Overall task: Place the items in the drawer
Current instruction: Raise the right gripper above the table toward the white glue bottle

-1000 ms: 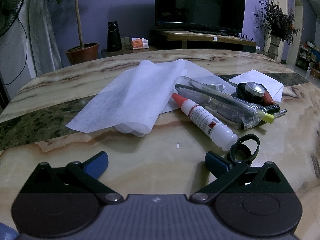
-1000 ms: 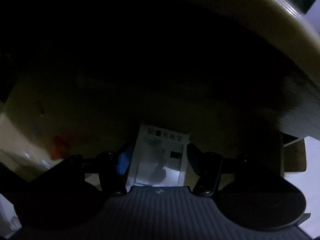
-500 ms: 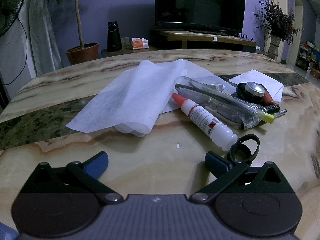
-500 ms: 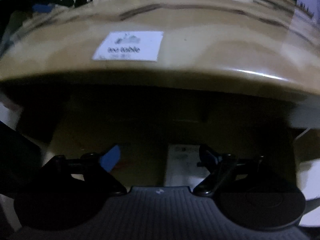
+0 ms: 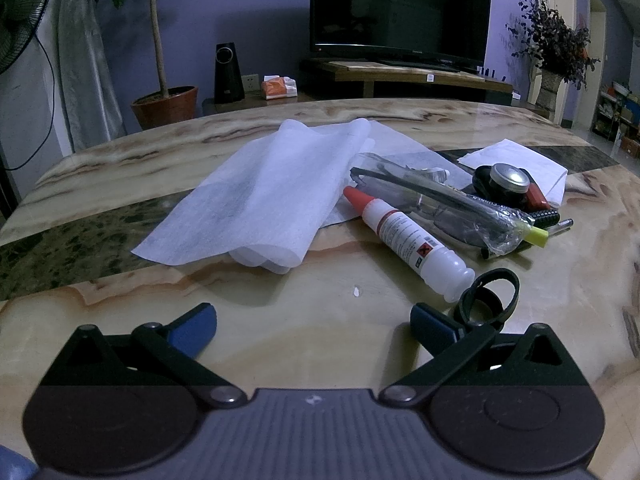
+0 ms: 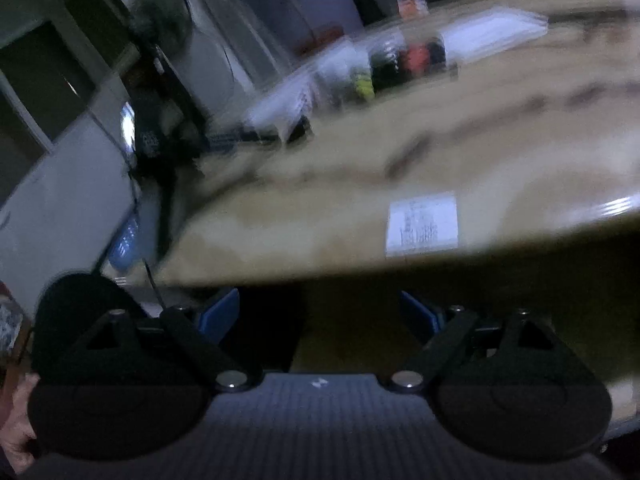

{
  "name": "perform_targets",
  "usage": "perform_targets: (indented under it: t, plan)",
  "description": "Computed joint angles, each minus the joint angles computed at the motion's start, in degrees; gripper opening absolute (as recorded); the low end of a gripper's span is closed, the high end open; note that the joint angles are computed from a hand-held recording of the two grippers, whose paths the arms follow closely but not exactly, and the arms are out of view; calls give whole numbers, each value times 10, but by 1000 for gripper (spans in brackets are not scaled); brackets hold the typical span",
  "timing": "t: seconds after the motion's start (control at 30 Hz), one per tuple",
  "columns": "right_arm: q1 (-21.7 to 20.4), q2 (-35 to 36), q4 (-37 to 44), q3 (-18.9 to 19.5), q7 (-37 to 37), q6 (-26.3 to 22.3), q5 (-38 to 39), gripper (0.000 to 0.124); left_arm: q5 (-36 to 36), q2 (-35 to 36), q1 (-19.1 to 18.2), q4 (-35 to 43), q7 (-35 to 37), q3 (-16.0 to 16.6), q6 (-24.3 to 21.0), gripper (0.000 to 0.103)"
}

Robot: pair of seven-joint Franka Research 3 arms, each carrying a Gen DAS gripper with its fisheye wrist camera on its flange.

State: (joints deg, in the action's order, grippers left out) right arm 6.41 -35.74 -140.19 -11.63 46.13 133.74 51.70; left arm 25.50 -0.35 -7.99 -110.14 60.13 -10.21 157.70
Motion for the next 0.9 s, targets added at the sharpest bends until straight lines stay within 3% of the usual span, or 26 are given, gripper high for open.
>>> perform_targets:
  t: [0.07,0.27,0.53,0.8,0.9]
  plan:
    - [-5,-14,-13,10,-5,42,6,88,0,0,0,0,0,0,0,103]
    - [35,-27,-14,-22,-65,100,90,88,0,0,0,0,0,0,0,103]
    - [3,26,16,15,40,92,18,88,0,0,0,0,0,0,0,103]
    - [50,24,14,15,-26,150,37,88,0,0,0,0,0,0,0,103]
    - [59,54,37,27,-32,175,27,87,1,0,0,1,-1,0,0,103]
